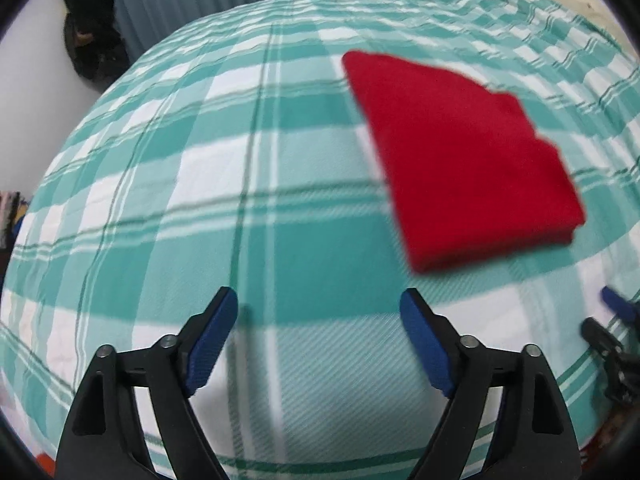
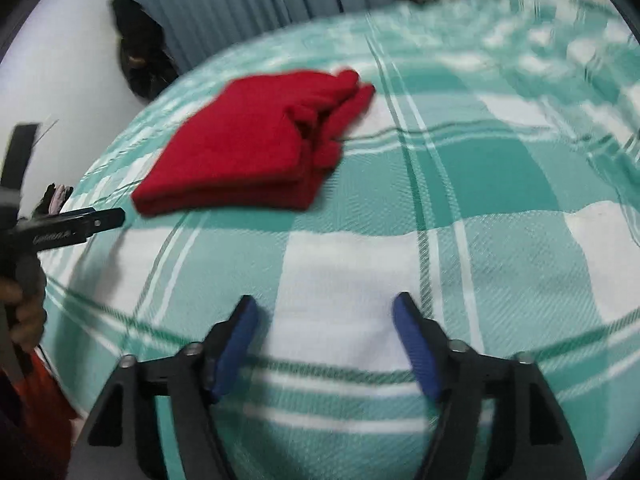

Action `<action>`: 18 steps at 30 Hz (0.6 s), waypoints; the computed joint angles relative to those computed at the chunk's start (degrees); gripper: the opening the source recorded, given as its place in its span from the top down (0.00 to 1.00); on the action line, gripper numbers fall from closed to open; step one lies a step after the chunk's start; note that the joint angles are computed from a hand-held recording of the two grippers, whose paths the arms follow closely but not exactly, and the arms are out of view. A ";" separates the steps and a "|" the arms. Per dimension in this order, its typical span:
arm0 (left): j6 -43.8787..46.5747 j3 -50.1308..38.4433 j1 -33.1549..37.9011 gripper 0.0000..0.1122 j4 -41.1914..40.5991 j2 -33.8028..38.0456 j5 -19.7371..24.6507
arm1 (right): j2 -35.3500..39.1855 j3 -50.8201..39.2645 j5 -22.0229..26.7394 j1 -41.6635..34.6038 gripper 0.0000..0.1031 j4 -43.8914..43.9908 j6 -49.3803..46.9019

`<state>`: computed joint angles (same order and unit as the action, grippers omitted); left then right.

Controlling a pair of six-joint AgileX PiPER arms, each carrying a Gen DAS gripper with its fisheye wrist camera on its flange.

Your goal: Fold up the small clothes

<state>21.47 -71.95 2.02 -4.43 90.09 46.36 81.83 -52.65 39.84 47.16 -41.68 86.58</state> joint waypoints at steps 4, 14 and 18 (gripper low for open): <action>13.11 12.34 6.20 0.10 -12.64 -3.89 -12.10 | 3.77 -0.71 1.26 2.08 0.12 -6.89 3.80; 17.39 16.74 5.61 0.09 -16.22 -4.17 -19.45 | 4.27 2.42 1.46 4.65 0.11 -16.41 13.41; 17.87 17.18 5.71 0.09 -16.91 -4.35 -19.76 | 4.38 2.46 1.55 4.84 0.11 -16.98 13.89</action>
<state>39.34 -54.77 7.73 -21.34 85.75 26.60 86.20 -50.19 41.38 52.00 -58.65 100.47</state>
